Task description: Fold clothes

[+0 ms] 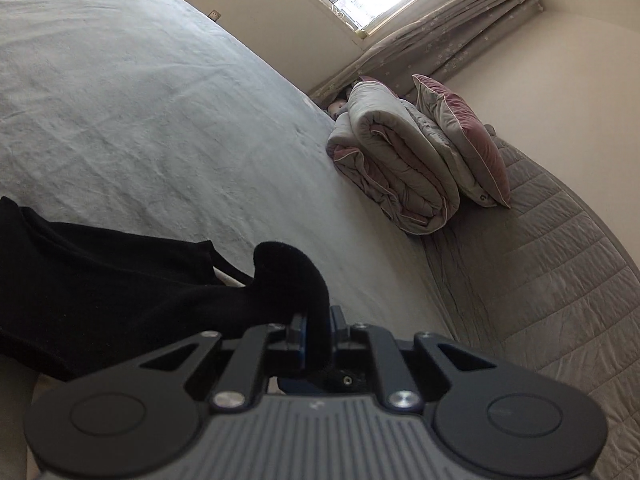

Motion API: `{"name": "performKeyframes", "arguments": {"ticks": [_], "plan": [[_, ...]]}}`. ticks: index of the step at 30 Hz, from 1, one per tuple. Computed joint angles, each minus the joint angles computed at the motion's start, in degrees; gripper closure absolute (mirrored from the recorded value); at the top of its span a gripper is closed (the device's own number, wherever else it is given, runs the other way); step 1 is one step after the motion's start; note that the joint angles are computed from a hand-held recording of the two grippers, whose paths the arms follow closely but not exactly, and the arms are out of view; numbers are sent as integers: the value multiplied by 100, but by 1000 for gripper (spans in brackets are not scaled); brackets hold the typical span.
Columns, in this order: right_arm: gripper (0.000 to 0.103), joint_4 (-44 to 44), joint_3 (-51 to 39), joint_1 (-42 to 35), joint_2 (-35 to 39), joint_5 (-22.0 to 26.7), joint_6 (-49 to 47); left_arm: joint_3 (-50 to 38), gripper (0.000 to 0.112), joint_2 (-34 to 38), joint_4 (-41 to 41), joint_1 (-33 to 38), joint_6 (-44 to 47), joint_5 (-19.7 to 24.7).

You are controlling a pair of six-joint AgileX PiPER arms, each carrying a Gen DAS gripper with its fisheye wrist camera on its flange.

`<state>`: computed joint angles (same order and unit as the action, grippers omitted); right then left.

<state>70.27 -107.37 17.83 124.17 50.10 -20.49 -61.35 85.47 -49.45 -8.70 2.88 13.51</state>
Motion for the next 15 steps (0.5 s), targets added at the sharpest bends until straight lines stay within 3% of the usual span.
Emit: {"name": "performKeyframes", "arguments": {"ticks": [10, 13, 15], "plan": [[54, 684, 1120, -417, -334, -199, -522, 188, 100, 402, 94, -379, 342, 336], [54, 762, 1347, -471, -385, -201, -587, 305, 91, 432, -308, -334, 911, 511], [54, 764, 1467, -497, -420, -200, -601, 521, 81, 280, -469, -339, 1161, 386]]}}
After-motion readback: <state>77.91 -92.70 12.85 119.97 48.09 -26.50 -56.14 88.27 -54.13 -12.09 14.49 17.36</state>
